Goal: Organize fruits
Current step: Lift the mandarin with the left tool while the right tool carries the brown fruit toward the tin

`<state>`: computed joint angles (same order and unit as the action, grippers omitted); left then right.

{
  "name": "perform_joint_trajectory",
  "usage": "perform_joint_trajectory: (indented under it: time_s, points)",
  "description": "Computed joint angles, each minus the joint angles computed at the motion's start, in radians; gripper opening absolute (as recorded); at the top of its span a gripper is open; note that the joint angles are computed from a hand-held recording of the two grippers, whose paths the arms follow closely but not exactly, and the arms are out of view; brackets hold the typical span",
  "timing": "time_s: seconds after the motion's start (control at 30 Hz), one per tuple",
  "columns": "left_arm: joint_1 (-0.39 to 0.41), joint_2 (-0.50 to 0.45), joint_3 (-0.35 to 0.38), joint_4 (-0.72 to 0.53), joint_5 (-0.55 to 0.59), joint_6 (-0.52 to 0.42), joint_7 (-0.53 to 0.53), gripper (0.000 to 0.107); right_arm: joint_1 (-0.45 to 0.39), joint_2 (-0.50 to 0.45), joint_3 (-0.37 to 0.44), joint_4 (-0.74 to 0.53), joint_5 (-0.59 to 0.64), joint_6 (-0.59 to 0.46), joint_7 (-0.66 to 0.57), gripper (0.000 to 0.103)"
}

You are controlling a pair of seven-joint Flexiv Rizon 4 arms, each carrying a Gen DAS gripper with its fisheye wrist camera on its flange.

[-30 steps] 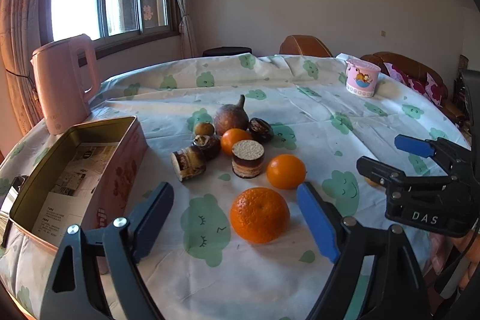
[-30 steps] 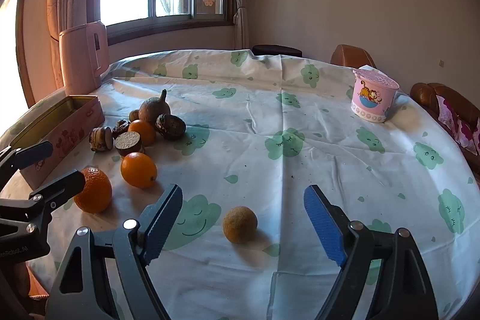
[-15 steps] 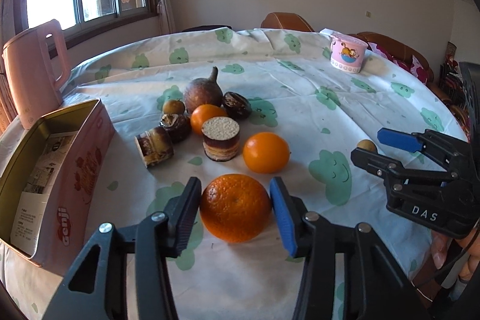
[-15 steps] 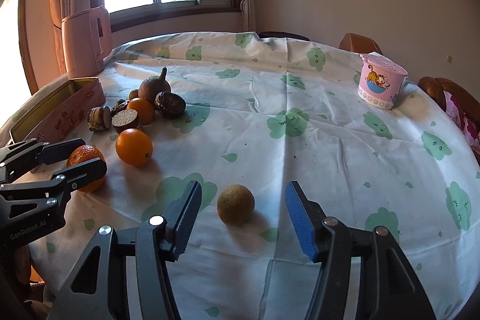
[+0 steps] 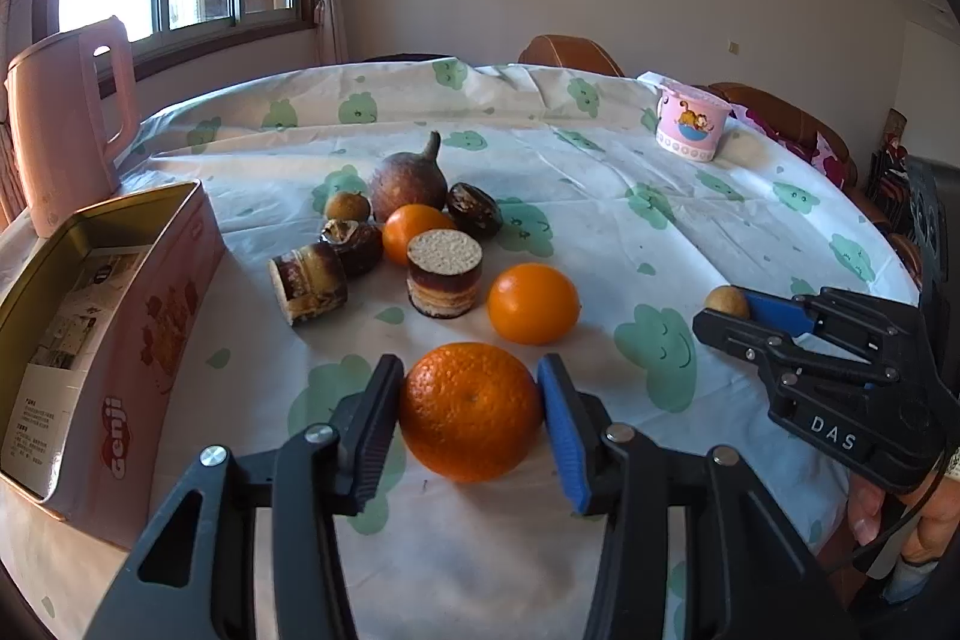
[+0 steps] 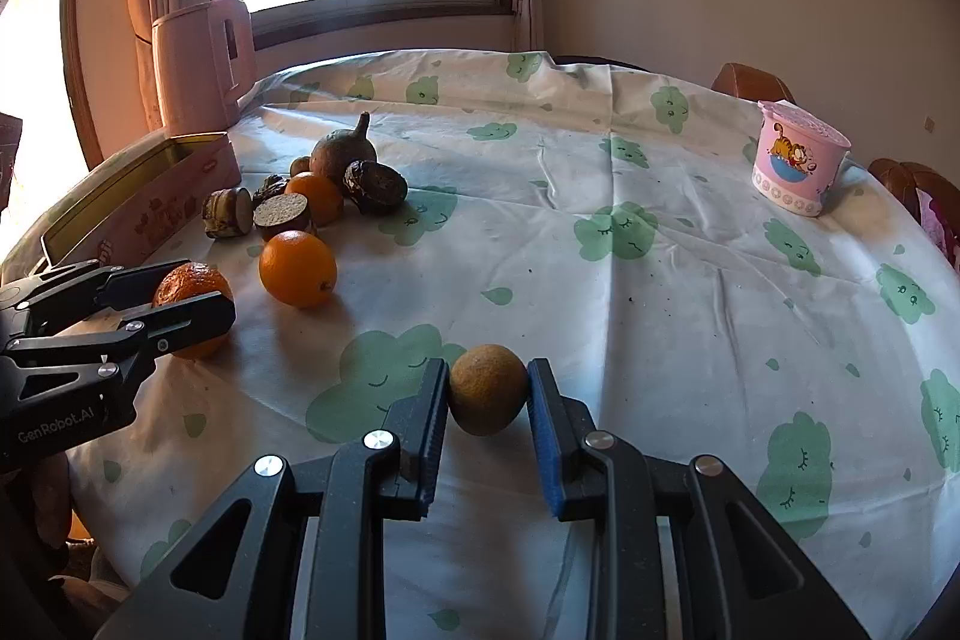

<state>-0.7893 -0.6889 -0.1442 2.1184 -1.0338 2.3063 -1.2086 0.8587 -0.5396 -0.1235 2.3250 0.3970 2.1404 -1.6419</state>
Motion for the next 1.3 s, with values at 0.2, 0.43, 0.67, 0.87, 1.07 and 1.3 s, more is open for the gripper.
perform_joint_trajectory:
  time_s: [0.2, 0.43, 0.67, 0.87, 1.07, 1.3]
  points:
    - [-0.017, -0.015, 0.001, -0.005, -0.017, 0.060, 0.013, 0.048, -0.049, -0.012, 0.055, 0.009, -0.017, 0.076, -0.005, 0.028]
    - [-0.021, -0.039, -0.027, -0.021, -0.056, 0.148, 0.063, 0.048, -0.054, -0.030, 0.080, 0.005, 0.010, 0.144, -0.045, 0.028]
    - [-0.004, -0.051, -0.055, -0.020, -0.051, 0.209, 0.066, 0.048, -0.083, -0.042, 0.118, 0.003, 0.013, 0.191, -0.064, 0.028]
    - [0.004, -0.061, -0.070, -0.019, -0.049, 0.254, 0.054, 0.048, -0.097, -0.055, 0.140, 0.003, 0.014, 0.235, -0.076, 0.028]
    - [0.010, -0.066, -0.078, -0.018, -0.039, 0.280, 0.044, 0.048, -0.115, -0.066, 0.160, 0.002, 0.008, 0.273, -0.079, 0.028]
    - [0.010, -0.074, -0.083, -0.021, -0.037, 0.306, 0.048, 0.048, -0.129, -0.076, 0.177, 0.007, 0.003, 0.312, -0.078, 0.028]
